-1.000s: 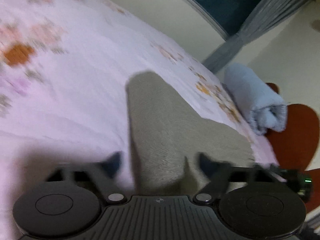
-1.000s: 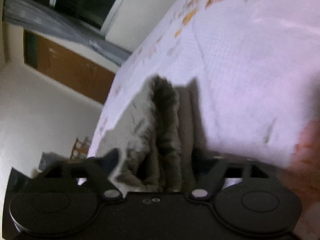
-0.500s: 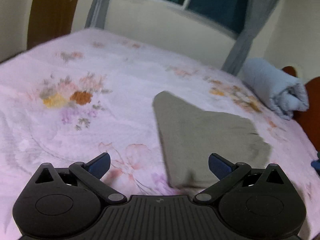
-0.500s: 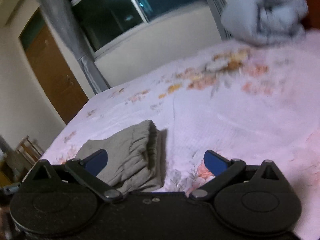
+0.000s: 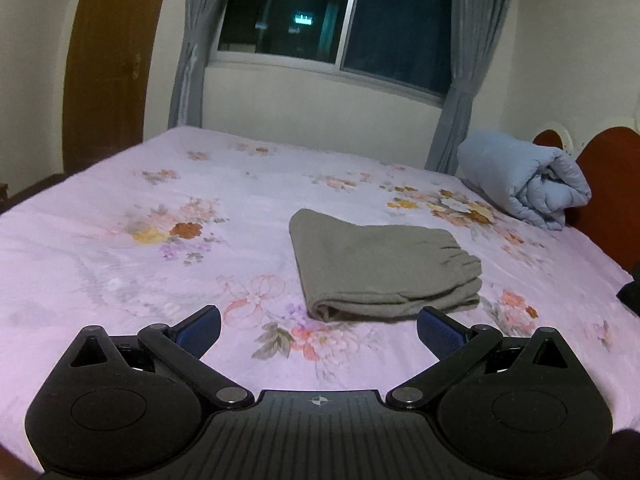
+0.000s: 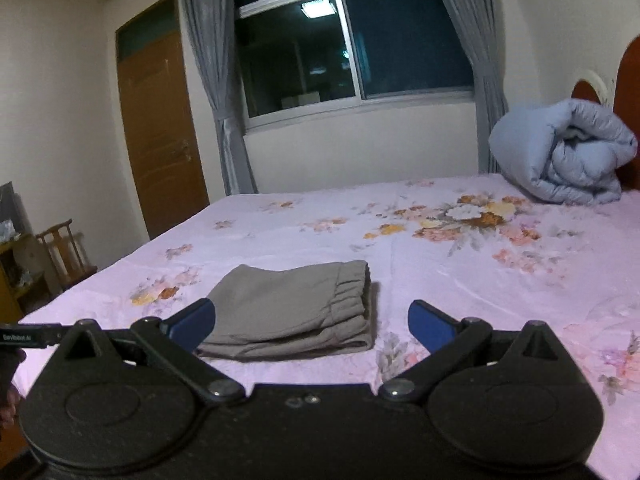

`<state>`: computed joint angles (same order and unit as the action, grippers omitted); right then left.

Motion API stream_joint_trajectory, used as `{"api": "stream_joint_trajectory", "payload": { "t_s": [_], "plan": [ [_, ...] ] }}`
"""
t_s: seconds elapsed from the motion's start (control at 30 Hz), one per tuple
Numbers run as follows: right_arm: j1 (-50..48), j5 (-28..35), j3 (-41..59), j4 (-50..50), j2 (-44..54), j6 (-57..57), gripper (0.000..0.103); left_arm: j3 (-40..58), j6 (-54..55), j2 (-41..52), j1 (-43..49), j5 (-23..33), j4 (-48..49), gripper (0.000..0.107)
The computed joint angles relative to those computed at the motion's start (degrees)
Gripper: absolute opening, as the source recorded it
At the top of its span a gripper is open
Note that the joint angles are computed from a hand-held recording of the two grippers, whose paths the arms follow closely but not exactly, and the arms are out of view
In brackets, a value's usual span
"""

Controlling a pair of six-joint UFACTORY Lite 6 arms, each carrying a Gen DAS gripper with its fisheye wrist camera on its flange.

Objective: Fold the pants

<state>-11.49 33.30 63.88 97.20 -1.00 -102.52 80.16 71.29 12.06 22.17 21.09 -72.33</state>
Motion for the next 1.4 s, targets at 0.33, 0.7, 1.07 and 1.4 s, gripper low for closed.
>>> {"api": "stream_joint_trajectory", "payload": {
  "t_s": [0.33, 0.7, 1.07, 1.4],
  "plan": [
    [-0.88, -0.14, -23.84, 13.01, -16.26, -17.36, 0.097, -26.37, 22.52, -21.5, -1.49, -2.97, -17.77, 0.103],
    [-0.07, -0.41, -33.36, 17.54, -22.38, -24.39, 0.097, -36.11, 40.54, -29.28, -5.25, -8.78, -34.32, 0.103],
    [-0.23, -0.14, -34.03, 20.88, -22.19, -25.35, 0.097, -36.17, 43.68, -28.79, -4.64, -6.54, -36.67, 0.103],
    [-0.12, -0.37, -34.75, 20.09, -23.25, -23.94, 0.097, -35.97, 43.52, -28.32, -4.73, -6.37, -37.06, 0.103]
  ]
}}
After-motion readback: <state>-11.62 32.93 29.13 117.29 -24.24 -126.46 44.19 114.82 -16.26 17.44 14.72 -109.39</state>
